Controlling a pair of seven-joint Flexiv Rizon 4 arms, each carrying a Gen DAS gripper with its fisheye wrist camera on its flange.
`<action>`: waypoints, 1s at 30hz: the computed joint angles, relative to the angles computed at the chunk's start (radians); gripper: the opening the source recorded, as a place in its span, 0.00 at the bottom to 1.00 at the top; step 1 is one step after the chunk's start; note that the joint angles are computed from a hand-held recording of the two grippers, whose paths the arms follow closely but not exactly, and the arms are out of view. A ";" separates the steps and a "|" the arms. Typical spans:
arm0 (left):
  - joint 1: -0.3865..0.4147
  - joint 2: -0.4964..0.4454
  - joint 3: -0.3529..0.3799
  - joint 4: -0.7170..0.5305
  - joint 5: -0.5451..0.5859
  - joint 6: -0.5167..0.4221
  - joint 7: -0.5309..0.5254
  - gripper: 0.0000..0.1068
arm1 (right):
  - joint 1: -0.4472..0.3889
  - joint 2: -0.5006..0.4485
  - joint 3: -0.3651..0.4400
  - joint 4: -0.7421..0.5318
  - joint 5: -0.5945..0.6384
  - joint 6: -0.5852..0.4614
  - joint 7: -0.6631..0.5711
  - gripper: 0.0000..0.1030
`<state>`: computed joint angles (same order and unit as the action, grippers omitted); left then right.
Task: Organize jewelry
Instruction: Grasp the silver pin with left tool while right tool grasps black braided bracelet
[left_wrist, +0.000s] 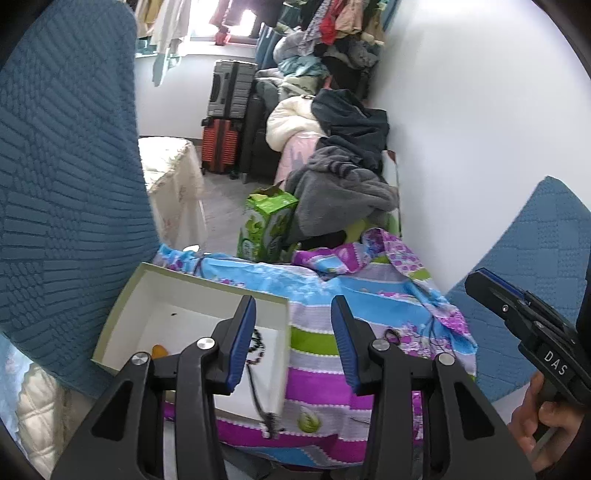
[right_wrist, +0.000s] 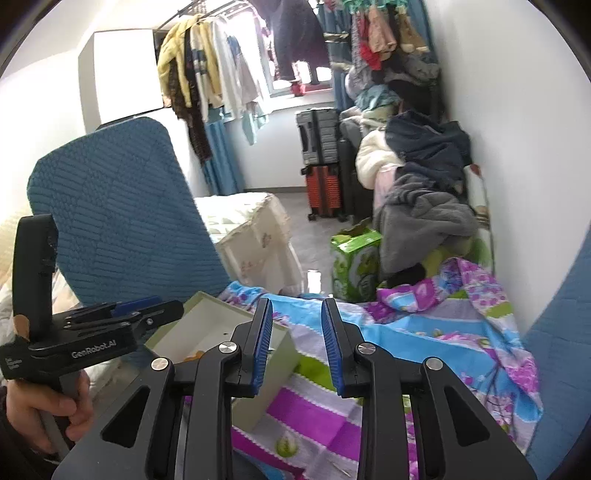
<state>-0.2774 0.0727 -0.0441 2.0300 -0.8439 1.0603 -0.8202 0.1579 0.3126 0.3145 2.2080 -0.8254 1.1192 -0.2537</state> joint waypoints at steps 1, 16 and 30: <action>-0.004 0.004 -0.003 0.004 -0.002 0.003 0.001 0.40 | -0.002 0.015 0.001 0.010 0.004 -0.006 0.000 0.25; -0.108 0.028 -0.030 0.102 -0.099 0.028 0.061 0.40 | -0.078 0.222 0.037 0.188 0.080 -0.062 0.003 0.25; -0.154 0.001 -0.062 0.211 -0.098 -0.006 0.015 0.40 | -0.132 0.305 0.039 0.377 0.112 0.001 0.022 0.25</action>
<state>-0.4319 0.0736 -0.1060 2.2414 -0.9419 1.0540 -0.8048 0.0256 0.6175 0.3537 2.5850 -0.7133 1.1205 -0.2316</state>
